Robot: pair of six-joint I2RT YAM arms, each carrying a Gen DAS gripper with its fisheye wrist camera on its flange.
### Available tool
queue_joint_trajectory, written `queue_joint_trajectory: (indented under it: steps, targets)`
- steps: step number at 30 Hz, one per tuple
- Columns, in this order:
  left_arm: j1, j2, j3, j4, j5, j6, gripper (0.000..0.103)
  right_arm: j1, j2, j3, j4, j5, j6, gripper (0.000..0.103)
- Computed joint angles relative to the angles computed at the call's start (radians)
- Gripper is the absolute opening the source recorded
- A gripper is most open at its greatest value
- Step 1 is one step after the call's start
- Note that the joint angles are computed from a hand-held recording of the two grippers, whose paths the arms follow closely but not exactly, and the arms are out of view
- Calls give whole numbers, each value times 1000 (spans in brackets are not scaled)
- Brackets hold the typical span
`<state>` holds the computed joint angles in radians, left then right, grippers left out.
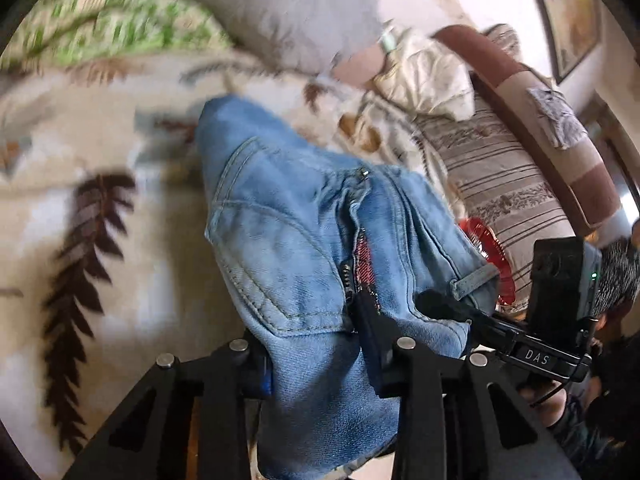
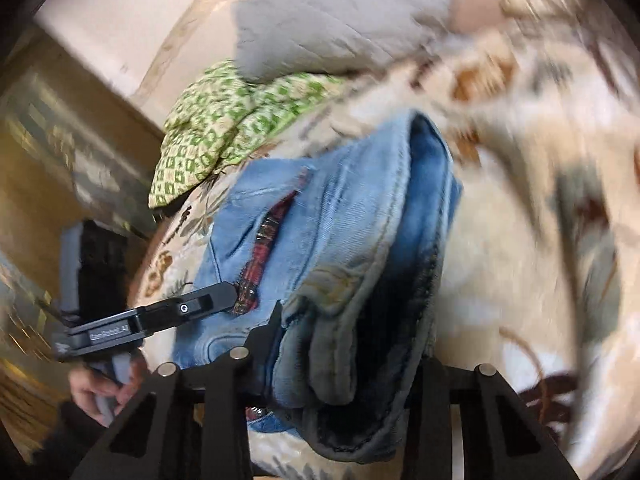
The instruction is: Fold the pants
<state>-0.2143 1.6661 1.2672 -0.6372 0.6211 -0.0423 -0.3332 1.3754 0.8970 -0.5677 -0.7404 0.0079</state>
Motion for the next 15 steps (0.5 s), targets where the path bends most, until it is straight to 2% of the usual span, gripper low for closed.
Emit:
queue_joint_trajectory:
  steps: [5, 8, 10, 13, 14, 15]
  targets:
    - [24, -11, 21, 101, 25, -24, 36, 50, -74, 38, 81, 89, 8, 38]
    - [33, 31, 35, 145, 31, -65, 36, 80, -40, 89, 119, 147, 0, 38]
    - [34, 84, 45, 151, 14, -66, 36, 94, 34, 126, 135, 161, 2, 38]
    - [22, 261, 159, 2, -59, -64, 42, 111, 183, 177, 100, 175, -23, 39]
    - [42, 283, 138, 42, -12, -87, 49, 132, 257, 195, 77, 219, -26, 41]
    - [54, 289, 128, 63, 20, -97, 50, 134, 279, 181, 107, 233, -23, 42]
